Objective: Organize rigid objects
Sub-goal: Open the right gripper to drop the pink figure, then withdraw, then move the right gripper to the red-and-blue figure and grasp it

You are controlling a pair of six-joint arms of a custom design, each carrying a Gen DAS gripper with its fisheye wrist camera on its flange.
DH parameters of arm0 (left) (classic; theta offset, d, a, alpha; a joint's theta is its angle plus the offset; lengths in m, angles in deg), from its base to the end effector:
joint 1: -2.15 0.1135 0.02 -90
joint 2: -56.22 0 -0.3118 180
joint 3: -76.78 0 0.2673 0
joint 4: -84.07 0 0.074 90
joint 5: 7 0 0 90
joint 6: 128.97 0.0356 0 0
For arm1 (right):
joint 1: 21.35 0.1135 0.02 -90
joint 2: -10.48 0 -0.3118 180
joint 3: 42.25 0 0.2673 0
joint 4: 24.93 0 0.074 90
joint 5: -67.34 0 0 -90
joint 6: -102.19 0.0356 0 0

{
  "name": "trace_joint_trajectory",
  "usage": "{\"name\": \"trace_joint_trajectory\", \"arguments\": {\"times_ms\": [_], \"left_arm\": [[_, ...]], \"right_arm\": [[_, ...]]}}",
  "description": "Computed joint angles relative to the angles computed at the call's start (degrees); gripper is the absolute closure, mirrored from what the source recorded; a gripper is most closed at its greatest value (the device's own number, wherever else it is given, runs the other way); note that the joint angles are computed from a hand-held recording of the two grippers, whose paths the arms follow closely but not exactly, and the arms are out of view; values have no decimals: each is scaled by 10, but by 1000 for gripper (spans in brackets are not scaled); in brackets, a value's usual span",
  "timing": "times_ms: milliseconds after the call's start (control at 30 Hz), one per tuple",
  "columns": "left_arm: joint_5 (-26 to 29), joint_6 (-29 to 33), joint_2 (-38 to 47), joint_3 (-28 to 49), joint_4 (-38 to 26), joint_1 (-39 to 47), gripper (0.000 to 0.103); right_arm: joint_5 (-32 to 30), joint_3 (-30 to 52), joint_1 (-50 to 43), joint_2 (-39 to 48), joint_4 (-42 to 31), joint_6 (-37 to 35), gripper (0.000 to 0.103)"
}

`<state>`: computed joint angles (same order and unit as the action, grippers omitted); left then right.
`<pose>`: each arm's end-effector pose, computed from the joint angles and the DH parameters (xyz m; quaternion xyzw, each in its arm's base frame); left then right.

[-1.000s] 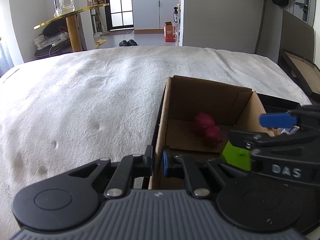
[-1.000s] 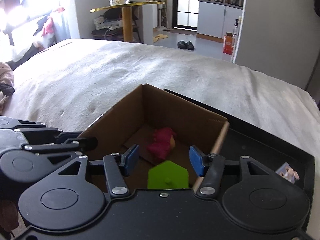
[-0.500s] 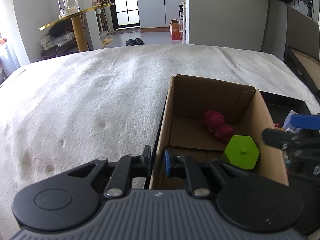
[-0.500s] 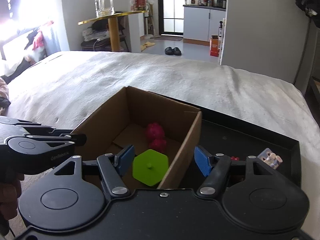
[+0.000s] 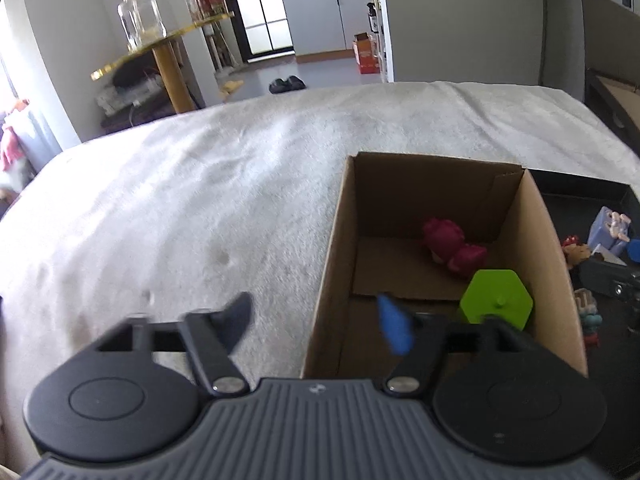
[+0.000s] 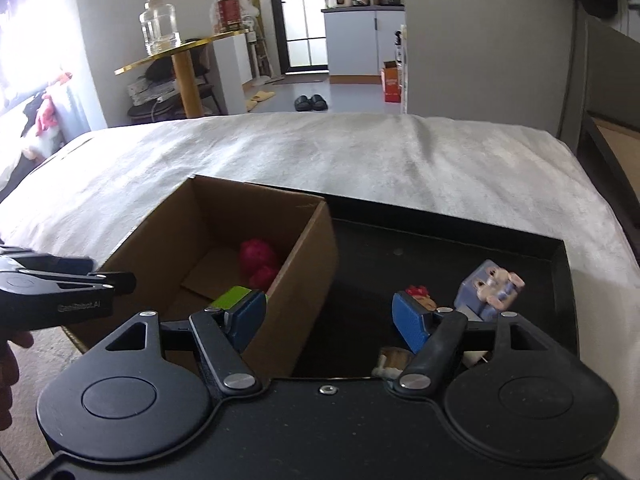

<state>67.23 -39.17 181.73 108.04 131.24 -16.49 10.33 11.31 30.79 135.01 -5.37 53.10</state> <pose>0.2447 -0.0723 0.0215 0.0982 0.9180 0.0666 0.3784 0.2293 0.2634 0.0365 0.0048 0.9098 0.0455 0.4125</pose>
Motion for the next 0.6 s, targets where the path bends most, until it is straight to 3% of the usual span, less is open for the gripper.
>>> {"name": "trace_joint_trajectory", "arguments": {"times_ms": [67, 600], "left_arm": [[-11, 4, 0, 1, 0, -9, 20], [-59, 1, 7, 23, -43, -47, 16]], "right_arm": [[-4, -8, -5, 4, 8, 5, 33], [-41, -20, -33, 69, 8, 74, 34]]}}
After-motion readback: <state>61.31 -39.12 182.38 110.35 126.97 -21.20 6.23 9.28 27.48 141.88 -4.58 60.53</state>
